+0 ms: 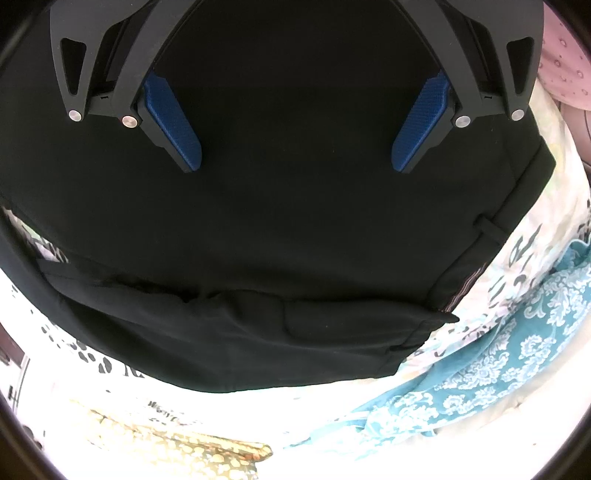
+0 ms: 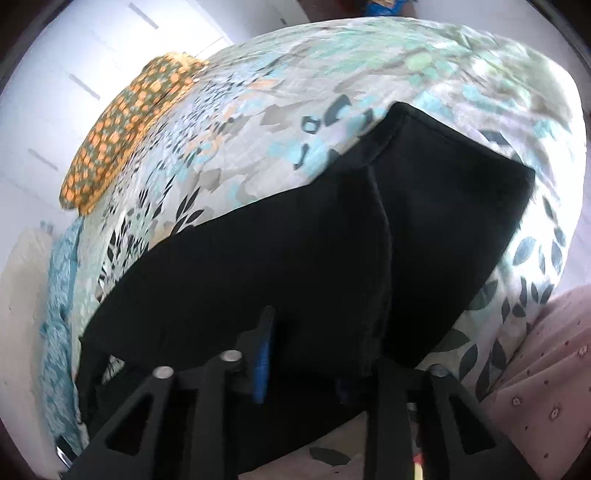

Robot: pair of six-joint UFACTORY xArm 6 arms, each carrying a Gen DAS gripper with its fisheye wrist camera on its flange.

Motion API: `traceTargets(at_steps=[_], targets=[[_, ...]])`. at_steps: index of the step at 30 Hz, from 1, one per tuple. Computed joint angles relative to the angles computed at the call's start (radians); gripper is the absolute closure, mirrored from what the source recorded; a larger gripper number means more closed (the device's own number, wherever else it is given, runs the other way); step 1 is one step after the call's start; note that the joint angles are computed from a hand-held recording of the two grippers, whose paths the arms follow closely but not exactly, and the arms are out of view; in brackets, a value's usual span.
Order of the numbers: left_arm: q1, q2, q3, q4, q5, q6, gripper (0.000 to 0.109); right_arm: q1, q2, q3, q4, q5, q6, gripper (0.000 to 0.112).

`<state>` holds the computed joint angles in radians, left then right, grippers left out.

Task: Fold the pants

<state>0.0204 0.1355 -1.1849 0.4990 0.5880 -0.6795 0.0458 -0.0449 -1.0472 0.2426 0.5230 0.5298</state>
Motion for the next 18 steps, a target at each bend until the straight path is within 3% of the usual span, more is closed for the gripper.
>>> traceTargets(at_steps=[1, 2, 9, 10, 12, 13, 18], targets=[[0.000, -0.001, 0.001, 0.004, -0.001, -0.004, 0.006, 0.003, -0.003, 0.003, 0.022, -0.013, -0.018, 0.046], [-0.001, -0.002, 0.003, 0.008, -0.002, -0.007, 0.006, 0.004, -0.003, 0.003, 0.009, -0.016, -0.005, 0.043], [-0.002, -0.005, 0.010, 0.023, -0.008, -0.018, 0.006, -0.023, 0.000, 0.021, 0.065, -0.049, 0.006, 0.044], [-0.002, -0.006, 0.011, 0.026, -0.009, -0.021, 0.006, -0.024, 0.008, 0.008, 0.040, -0.038, 0.020, 0.048], [-0.001, -0.007, 0.014, 0.027, -0.013, -0.021, 0.006, -0.027, 0.009, 0.002, -0.012, -0.022, 0.055, 0.073], [-0.001, -0.007, 0.014, 0.027, -0.013, -0.021, 0.006, -0.027, 0.008, 0.004, 0.023, -0.025, 0.028, 0.093], [0.001, -0.009, 0.018, 0.018, -0.019, -0.015, 0.006, -0.009, -0.021, 0.019, 0.032, -0.072, -0.015, 0.099]])
